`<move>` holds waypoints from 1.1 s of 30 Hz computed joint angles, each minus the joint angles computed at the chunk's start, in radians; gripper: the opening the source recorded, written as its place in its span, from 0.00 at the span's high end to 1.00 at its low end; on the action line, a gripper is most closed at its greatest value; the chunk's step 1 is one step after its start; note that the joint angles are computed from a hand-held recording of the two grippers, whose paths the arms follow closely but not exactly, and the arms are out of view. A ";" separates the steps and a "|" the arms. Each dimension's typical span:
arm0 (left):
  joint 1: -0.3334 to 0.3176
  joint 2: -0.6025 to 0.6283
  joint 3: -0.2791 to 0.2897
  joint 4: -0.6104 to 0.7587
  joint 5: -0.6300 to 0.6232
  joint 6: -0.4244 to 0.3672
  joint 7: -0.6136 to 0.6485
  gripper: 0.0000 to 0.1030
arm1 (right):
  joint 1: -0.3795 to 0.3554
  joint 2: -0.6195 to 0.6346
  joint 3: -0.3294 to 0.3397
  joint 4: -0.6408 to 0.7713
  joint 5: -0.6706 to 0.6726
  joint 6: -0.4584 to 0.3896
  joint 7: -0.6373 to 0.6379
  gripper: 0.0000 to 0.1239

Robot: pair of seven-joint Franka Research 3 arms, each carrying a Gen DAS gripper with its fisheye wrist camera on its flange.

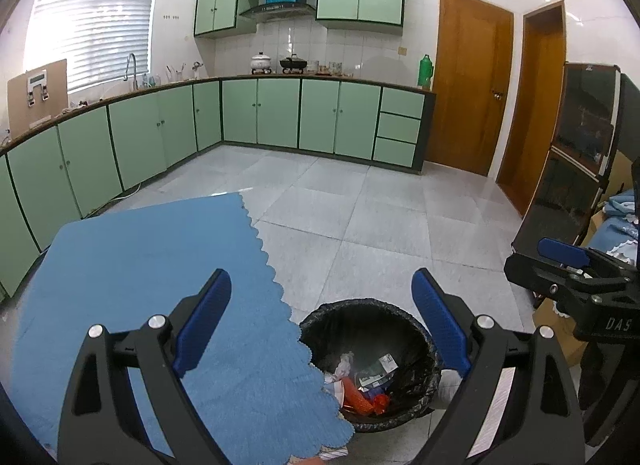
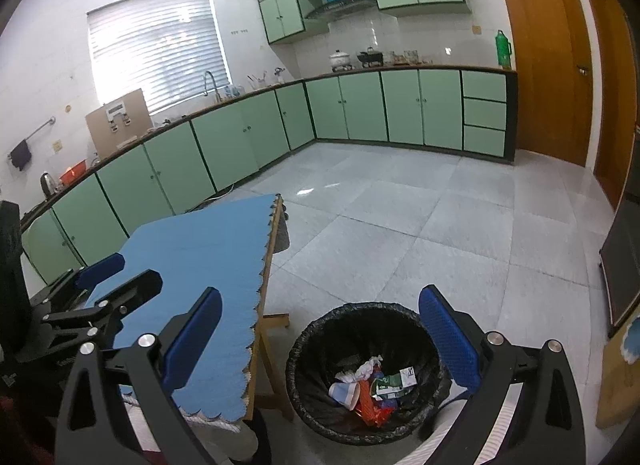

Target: Collect trash

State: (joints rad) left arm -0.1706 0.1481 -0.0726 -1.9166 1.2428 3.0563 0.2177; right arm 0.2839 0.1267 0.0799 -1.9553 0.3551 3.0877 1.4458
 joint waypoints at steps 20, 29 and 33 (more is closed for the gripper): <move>0.062 -0.079 -0.044 -0.041 0.289 0.000 -0.297 0.14 | -0.001 -0.023 0.035 -0.022 0.081 0.050 -0.108 0.22; 0.075 -0.084 -0.050 -0.044 0.311 0.008 -0.319 0.14 | 0.012 -0.018 0.024 -0.015 0.065 0.051 -0.097 0.22; 0.077 -0.086 -0.052 -0.045 0.305 0.007 -0.315 0.14 | 0.013 -0.018 0.024 -0.015 0.059 0.050 -0.092 0.22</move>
